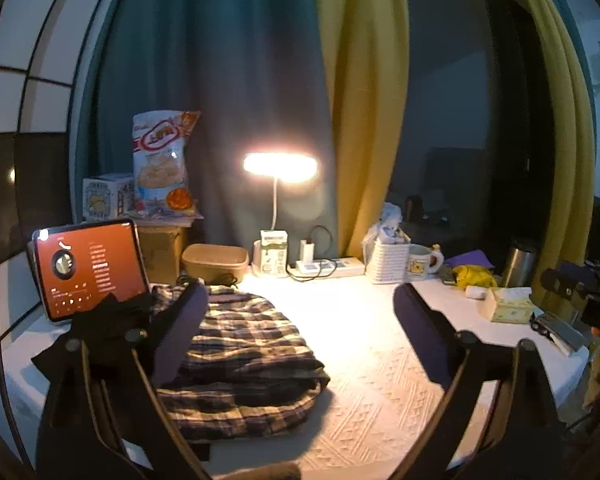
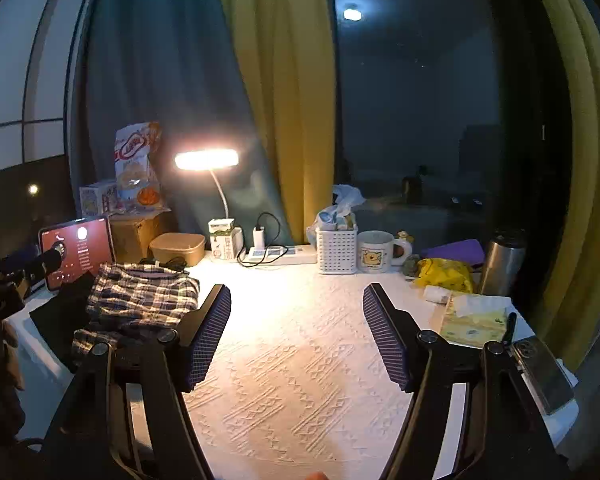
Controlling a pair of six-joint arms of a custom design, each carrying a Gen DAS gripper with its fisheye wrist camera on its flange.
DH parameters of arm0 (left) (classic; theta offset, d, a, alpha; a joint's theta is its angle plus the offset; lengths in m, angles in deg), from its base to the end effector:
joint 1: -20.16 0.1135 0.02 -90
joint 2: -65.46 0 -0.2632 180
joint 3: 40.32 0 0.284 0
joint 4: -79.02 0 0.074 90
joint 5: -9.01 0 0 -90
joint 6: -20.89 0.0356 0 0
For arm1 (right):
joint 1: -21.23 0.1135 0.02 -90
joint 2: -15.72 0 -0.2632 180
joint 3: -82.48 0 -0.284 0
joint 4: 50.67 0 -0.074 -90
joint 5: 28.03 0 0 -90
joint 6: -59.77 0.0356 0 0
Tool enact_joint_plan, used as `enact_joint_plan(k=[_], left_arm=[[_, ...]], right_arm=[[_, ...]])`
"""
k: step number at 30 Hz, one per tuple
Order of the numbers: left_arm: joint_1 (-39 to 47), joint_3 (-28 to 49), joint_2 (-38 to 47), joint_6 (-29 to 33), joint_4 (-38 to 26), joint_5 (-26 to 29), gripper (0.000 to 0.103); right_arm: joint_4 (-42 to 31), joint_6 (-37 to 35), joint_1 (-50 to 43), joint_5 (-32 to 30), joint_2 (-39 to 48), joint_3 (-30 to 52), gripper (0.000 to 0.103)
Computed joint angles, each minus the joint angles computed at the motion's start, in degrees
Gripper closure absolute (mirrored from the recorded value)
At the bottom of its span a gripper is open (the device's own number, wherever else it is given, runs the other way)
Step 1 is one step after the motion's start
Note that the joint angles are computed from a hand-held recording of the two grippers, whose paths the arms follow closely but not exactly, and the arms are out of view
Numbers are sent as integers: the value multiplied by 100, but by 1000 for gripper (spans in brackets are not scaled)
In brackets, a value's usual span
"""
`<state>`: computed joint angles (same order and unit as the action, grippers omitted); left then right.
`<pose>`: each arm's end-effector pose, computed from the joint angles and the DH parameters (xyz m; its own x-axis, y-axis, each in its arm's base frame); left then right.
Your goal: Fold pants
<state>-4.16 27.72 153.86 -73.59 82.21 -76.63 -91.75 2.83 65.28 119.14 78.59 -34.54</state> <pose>0.3484 -0.1604 0.2455 -0.3054 0.0526 -0.9508 0.4544 0.8855 -0.0970 0.2037 0.1554 0.2871 -0.3518 0.0711 -0.9334 0.3233 0.9450 -0.0499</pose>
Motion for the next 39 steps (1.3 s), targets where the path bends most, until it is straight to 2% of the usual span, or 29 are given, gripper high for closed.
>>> enact_joint_plan(k=[15,39], left_arm=[[101,29,144,-38,-73,14,6],[-29,-76,36,118,84,-193,6]], right_arm=[[174,-46,1,-226,523,211,31],[88,53,53,-178,567,262,31]])
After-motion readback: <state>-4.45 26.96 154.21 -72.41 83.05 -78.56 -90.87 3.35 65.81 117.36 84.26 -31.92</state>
